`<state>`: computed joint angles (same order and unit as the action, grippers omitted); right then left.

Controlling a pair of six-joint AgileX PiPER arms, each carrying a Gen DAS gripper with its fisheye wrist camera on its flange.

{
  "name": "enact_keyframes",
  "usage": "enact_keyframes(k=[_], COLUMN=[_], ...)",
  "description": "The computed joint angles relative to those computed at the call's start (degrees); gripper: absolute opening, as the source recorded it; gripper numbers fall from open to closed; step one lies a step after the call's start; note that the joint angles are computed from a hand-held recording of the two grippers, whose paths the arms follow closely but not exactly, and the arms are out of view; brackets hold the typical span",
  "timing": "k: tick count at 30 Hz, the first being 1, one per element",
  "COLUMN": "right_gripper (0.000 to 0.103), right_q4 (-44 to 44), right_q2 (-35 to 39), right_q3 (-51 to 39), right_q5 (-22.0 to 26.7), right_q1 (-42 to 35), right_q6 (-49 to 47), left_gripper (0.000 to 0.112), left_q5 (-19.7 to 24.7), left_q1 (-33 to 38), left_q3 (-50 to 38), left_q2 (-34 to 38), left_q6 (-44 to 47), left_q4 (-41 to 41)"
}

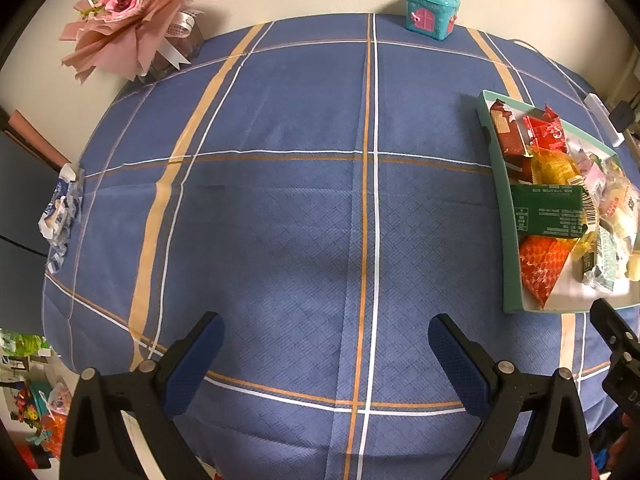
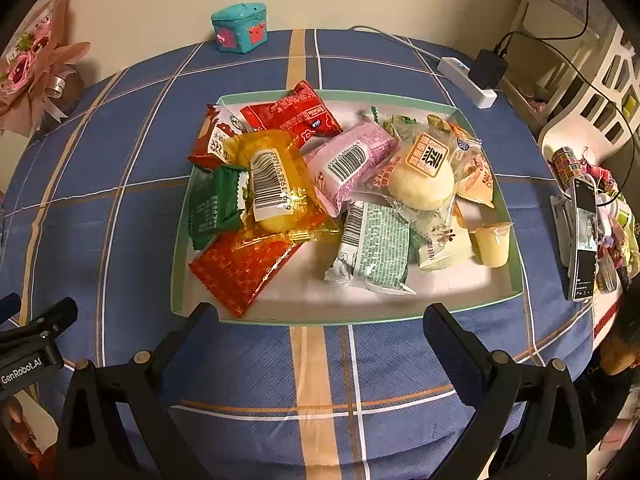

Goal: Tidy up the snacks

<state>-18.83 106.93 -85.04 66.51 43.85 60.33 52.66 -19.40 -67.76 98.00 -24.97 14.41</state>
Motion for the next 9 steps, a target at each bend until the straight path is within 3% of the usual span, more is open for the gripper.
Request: enact_keyframes(k=[9], right_gripper=[0.102], right_q4=[-0.77], right_q2=[-1.15], right_q3=[0.11], right_q5=[0.60], right_q1=[0.59], right_q6=[0.59], left_gripper=[0.103], left_q5=[-0.05], left_q1=[0.28], left_q3=[-0.06], left_q2=[-1.66], left_q6=[0.33], left_q4=[-0.61])
